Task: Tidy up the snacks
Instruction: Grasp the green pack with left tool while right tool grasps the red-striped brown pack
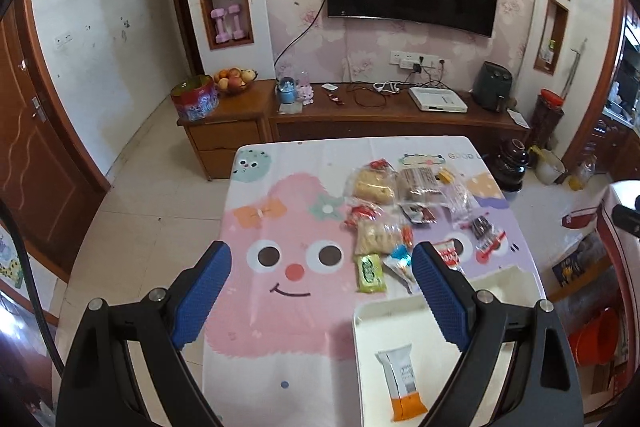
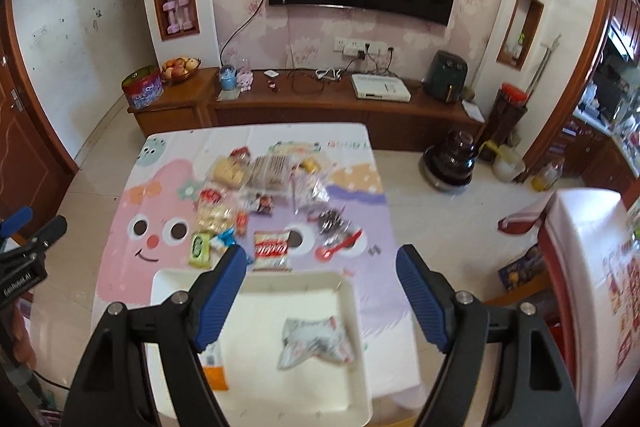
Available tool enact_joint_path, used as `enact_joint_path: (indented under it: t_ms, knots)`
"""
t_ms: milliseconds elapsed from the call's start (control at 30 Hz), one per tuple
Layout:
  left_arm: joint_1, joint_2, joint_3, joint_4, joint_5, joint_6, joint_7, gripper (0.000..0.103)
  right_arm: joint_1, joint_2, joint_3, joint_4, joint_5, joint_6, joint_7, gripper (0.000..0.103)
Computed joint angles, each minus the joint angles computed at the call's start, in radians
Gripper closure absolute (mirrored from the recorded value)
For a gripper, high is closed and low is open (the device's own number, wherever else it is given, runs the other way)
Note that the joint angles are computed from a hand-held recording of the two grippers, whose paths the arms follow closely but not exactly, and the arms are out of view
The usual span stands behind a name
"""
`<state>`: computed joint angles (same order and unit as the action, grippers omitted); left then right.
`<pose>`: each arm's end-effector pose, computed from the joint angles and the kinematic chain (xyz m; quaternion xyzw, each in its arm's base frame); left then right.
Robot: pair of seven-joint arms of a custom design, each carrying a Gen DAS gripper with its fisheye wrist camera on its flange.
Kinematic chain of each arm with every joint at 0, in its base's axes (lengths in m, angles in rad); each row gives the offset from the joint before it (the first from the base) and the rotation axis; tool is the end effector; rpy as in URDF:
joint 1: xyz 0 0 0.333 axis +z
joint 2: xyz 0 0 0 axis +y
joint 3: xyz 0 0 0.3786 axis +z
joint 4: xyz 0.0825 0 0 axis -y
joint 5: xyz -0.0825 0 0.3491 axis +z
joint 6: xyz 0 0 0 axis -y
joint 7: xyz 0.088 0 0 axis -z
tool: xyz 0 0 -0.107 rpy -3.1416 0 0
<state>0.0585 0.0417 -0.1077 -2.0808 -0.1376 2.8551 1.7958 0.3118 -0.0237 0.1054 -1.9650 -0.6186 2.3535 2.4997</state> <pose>0.5751 -0.0197 0.5741 -0.6066 0.7089 -0.2631 0.2457 0.5088 0.2175 0.6035 -0.6143 0.7205 -0.2765 0.1647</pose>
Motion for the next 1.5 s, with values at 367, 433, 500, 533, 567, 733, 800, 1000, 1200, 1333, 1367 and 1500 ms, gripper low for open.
enact_joint_path:
  t_ms: [367, 433, 500, 533, 567, 733, 800, 1000, 1200, 1333, 1367, 1500]
  knots:
    - [-0.019, 0.201, 0.003, 0.250, 0.210, -0.161, -0.233, 0.012, -0.033, 0.168, -0.080, 0.173, 0.113, 0.027, -0.240, 0.025]
    - [-0.035, 0.254, 0.007, 0.301, 0.259, -0.208, -0.287, 0.012, -0.039, 0.216, -0.098, 0.209, 0.159, 0.029, -0.297, 0.025]
    - [-0.042, 0.303, 0.004, 0.350, 0.286, -0.258, -0.321, 0.012, -0.043, 0.263, -0.116, 0.241, 0.201, 0.030, -0.349, 0.025]
    - [-0.047, 0.339, 0.001, 0.384, 0.294, -0.290, -0.336, 0.012, -0.042, 0.279, -0.124, 0.252, 0.217, 0.030, -0.367, 0.025]
    - [-0.052, 0.365, 0.000, 0.410, 0.305, -0.316, -0.350, 0.012, -0.048, 0.310, -0.132, 0.273, 0.242, 0.029, -0.397, 0.025]
    - [-0.083, 0.491, 0.001, 0.519, 0.360, -0.430, -0.401, 0.012, -0.066, 0.416, -0.159, 0.342, 0.353, 0.026, -0.514, 0.025]
    - [-0.090, 0.547, -0.004, 0.574, 0.365, -0.486, -0.405, 0.012, -0.078, 0.460, -0.163, 0.369, 0.405, 0.019, -0.565, 0.025]
    - [-0.109, 0.695, -0.009, 0.726, 0.368, -0.672, -0.404, 0.015, -0.095, 0.601, -0.171, 0.465, 0.519, -0.049, -0.698, 0.025]
    - [-0.124, 0.759, -0.014, 0.791, 0.377, -0.744, -0.380, 0.016, -0.115, 0.709, -0.177, 0.544, 0.592, -0.120, -0.773, 0.025]
    - [-0.133, 0.796, -0.017, 0.835, 0.368, -0.796, -0.375, 0.016, -0.126, 0.767, -0.176, 0.593, 0.628, -0.162, -0.807, 0.025]
    - [-0.130, 0.799, -0.022, 0.837, 0.360, -0.796, -0.374, 0.016, -0.130, 0.780, -0.173, 0.602, 0.638, -0.170, -0.815, 0.025]
    - [-0.139, 0.829, -0.021, 0.875, 0.350, -0.825, -0.378, 0.016, -0.134, 0.806, -0.171, 0.612, 0.663, -0.185, -0.836, 0.025]
